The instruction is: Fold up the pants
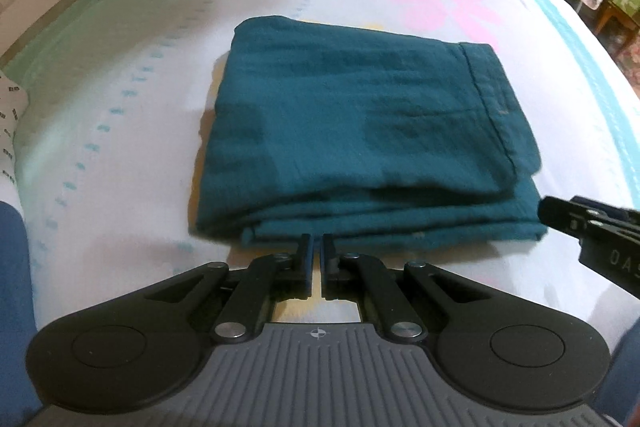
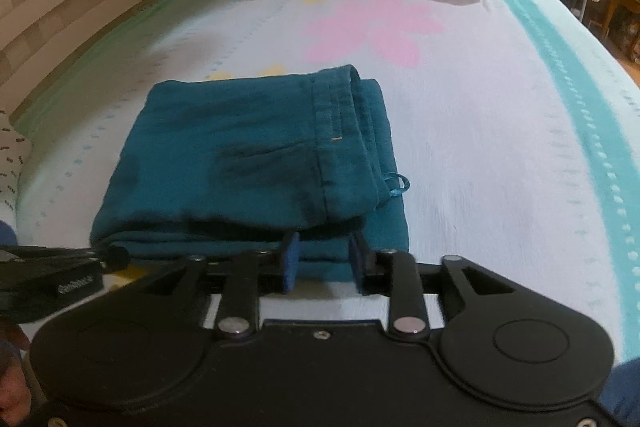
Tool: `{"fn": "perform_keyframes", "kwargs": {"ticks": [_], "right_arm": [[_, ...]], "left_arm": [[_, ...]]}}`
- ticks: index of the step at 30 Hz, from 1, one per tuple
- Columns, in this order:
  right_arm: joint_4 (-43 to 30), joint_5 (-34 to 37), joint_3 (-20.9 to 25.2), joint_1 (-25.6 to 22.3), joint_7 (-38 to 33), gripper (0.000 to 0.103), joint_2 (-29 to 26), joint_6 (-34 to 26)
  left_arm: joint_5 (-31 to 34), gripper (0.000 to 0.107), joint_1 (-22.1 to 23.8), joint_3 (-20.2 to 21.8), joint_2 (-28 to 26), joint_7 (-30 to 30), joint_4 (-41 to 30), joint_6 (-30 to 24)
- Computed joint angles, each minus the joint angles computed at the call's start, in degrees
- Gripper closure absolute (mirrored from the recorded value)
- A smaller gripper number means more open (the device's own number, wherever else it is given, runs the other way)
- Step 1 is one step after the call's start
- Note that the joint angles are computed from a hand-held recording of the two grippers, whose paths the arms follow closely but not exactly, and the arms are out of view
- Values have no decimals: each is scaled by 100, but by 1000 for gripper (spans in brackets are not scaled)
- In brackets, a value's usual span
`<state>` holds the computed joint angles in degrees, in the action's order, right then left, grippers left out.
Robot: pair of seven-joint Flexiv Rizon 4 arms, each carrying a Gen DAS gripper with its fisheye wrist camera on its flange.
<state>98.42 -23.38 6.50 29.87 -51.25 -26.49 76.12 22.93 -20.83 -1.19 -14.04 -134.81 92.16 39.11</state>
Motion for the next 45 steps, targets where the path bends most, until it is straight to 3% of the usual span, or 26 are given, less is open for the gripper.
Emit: {"fn": "perform_keyframes", "kwargs": {"ticks": [4,8,19,33,45], "right_arm": [[321,-282,-256,192,326,57,237,251],[530,-491,-352,240,596,50,387,430],[845,-1070,-537,292,1203,49,586,703],[997,-1340,-515,245,1379,49,689,863],[930,-1355,-379,187,1357,49,703,522]], "left_arm": [[263,103,-131,-22,143,-141,15,-106],[127,103,-78,-91,306,-130,204,106],[644,103,-213,-216,476,-581,139,-143],[859,103,-253,-318,576,-824,133,-233],[757,103,-260,-338,549,-834,140,-358]]}}
